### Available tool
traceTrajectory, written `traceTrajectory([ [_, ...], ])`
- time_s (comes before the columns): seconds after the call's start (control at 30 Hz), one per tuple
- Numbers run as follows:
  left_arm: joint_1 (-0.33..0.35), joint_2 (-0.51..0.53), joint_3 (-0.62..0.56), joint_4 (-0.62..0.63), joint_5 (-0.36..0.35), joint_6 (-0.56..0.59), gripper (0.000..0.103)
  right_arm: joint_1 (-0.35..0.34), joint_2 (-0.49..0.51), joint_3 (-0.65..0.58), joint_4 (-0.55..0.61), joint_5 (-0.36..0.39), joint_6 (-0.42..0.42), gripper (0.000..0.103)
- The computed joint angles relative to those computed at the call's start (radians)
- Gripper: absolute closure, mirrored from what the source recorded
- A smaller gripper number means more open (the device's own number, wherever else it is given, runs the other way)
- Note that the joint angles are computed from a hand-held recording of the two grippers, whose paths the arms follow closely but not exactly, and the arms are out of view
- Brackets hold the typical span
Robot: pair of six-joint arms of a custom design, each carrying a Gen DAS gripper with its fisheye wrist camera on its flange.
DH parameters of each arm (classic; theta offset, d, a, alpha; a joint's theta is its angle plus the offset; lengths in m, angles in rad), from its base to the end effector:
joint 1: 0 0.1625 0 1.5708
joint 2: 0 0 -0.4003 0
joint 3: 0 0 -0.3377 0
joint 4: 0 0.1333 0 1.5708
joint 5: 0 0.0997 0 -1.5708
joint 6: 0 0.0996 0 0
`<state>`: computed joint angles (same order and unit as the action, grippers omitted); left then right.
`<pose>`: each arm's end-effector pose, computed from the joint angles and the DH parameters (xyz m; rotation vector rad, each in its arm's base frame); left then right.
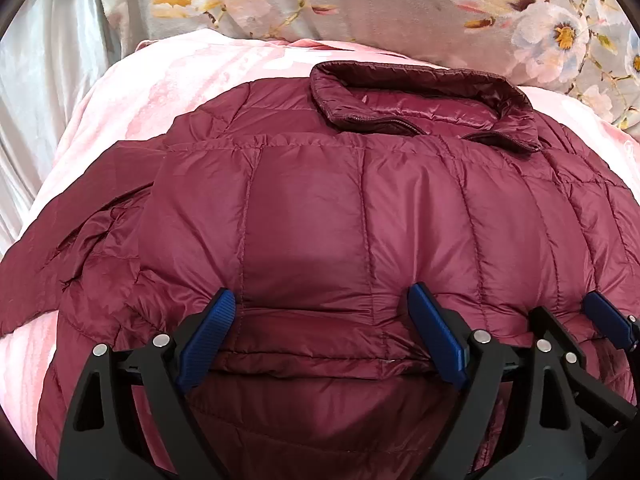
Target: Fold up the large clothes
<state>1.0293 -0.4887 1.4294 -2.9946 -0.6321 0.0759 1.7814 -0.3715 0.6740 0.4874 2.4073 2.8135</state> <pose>-0.1612 -0.6826 0.0718 0.4090 2.1927 -0.7895 0.1984 -0.6443 0.0896 0.1923 -2.1694 0.8243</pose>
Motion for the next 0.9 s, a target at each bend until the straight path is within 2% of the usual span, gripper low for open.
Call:
traceTrajectory([
  [0.13, 0.001, 0.001, -0.002, 0.000, 0.002, -0.001, 0.016, -0.001, 0.001, -0.003, 0.002, 0.001, 0.003, 0.042],
  [0.3, 0.009, -0.017, 0.012, -0.004, -0.023, -0.022, 0.014, -0.009, 0.001, -0.015, 0.028, -0.010, 0.042, 0.031],
  [0.4, 0.024, -0.101, 0.097, -0.038, -0.114, -0.060, 0.014, -0.008, 0.013, -0.036, 0.055, -0.017, 0.043, 0.019],
  [0.5, 0.035, -0.233, 0.239, -0.098, -0.137, -0.074, 0.014, -0.004, 0.022, -0.048, 0.058, 0.000, 0.038, 0.017],
  [0.57, 0.044, -0.344, 0.350, -0.159, -0.096, -0.058, 0.011, -0.005, 0.023, -0.053, 0.064, -0.003, 0.044, 0.017],
  [0.67, 0.068, -0.464, 0.430, -0.193, 0.014, -0.049, 0.008, -0.004, 0.024, -0.057, 0.067, 0.000, 0.042, 0.017],
  [0.77, 0.141, -0.588, 0.443, -0.120, 0.155, -0.098, 0.008, -0.004, 0.023, -0.055, 0.066, -0.001, 0.043, 0.017],
  [0.9, 0.240, -0.672, 0.415, -0.060, 0.290, -0.183, 0.008, -0.005, 0.021, -0.052, 0.065, -0.002, 0.043, 0.017],
])
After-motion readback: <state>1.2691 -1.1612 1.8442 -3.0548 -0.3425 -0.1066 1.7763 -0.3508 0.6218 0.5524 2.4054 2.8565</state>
